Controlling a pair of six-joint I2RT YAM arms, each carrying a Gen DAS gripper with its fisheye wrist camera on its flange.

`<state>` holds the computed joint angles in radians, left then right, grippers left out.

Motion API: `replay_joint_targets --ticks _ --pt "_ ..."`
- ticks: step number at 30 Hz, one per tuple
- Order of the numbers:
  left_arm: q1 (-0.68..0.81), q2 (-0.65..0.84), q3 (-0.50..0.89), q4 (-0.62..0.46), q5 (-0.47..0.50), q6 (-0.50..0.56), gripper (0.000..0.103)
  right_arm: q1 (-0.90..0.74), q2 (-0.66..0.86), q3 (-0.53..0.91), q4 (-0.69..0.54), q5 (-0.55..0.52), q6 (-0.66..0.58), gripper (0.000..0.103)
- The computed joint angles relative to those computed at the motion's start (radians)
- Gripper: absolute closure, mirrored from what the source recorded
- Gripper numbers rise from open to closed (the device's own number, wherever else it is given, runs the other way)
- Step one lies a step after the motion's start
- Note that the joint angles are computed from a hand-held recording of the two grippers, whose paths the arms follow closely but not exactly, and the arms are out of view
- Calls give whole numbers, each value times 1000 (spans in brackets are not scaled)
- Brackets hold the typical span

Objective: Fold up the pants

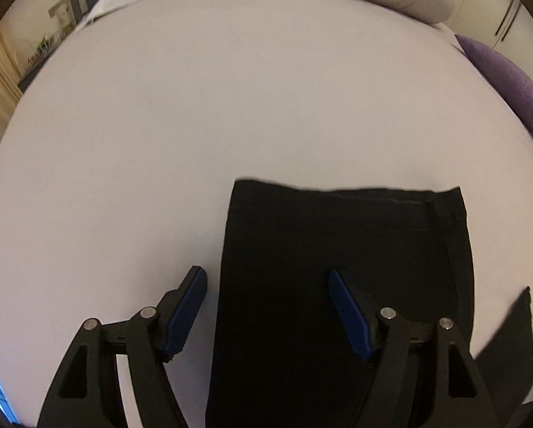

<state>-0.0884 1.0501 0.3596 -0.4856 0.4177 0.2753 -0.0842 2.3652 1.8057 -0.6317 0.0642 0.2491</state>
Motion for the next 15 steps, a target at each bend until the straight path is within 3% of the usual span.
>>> replay_joint_targets --ticks 1,3,4,10,15 --pt "-5 4 4 1 -2 -6 81 -4 -7 -9 9 -6 -3 47" --pt "-8 5 6 4 -6 -8 81 -31 -31 -35 21 -47 -5 87" --pt "-15 3 3 9 -13 -12 81 -51 -49 -57 30 -82 4 95" --pt "-85 -15 -1 19 -70 -55 81 -238 -396 -505 342 -307 99 97" --pt "-146 -6 9 27 -110 -93 81 -558 -682 -859 535 -570 164 97"
